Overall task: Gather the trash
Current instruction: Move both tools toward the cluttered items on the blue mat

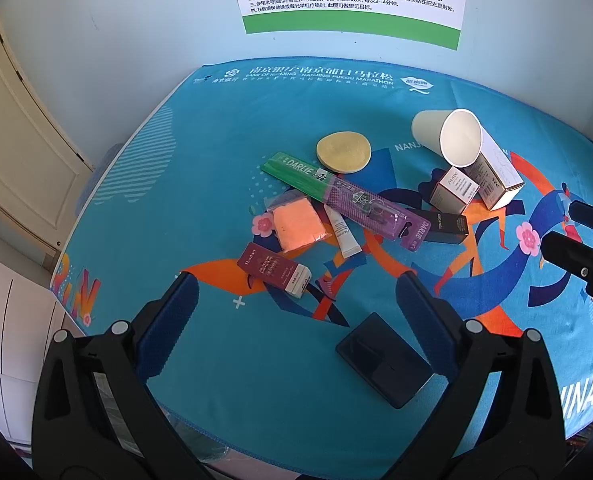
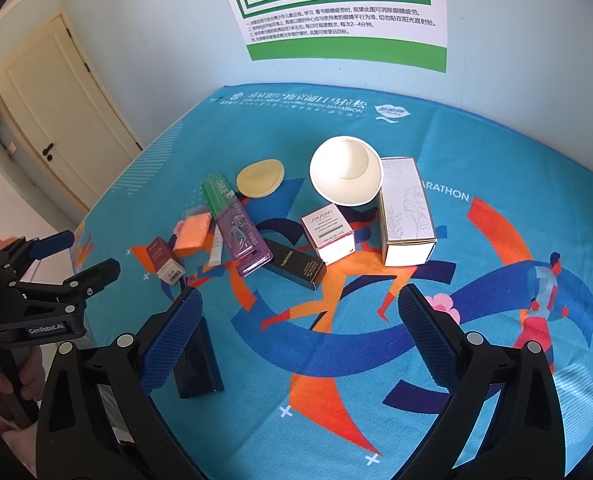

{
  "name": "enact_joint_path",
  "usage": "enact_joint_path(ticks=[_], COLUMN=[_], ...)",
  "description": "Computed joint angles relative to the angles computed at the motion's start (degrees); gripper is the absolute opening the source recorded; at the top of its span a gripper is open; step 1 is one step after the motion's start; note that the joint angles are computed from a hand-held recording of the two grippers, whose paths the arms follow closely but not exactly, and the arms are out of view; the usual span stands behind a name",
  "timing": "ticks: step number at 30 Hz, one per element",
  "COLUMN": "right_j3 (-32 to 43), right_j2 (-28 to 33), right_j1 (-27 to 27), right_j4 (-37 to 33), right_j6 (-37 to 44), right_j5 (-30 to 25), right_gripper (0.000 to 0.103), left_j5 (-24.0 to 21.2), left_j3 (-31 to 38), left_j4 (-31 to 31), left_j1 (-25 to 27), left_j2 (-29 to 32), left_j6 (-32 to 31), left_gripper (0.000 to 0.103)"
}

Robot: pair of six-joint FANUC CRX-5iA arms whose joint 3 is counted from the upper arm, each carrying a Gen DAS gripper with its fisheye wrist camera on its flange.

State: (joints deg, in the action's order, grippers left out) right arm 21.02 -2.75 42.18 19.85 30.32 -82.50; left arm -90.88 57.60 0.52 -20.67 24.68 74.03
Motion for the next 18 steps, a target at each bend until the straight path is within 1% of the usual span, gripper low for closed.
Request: enact_joint_path(ticks=[11, 18], right_j3=[-0.3, -0.5], right_j2=[0.0, 0.4], right_j1=[-0.2, -1.8], right_j4=[-0.2, 0.2], right_j6=[0.0, 1.7], right_j5=[0.1, 0.0], right_gripper=[0.097, 0.097], left_j5=[-1.2, -3.1], left_j3=[1.3, 5.2], left_j4=[0.3, 0.8], left_j1=[0.0, -0.6], left_j2=[1.1, 4.3], left_j6=[-0.4, -1.8], left_gripper=[0.097, 0.097])
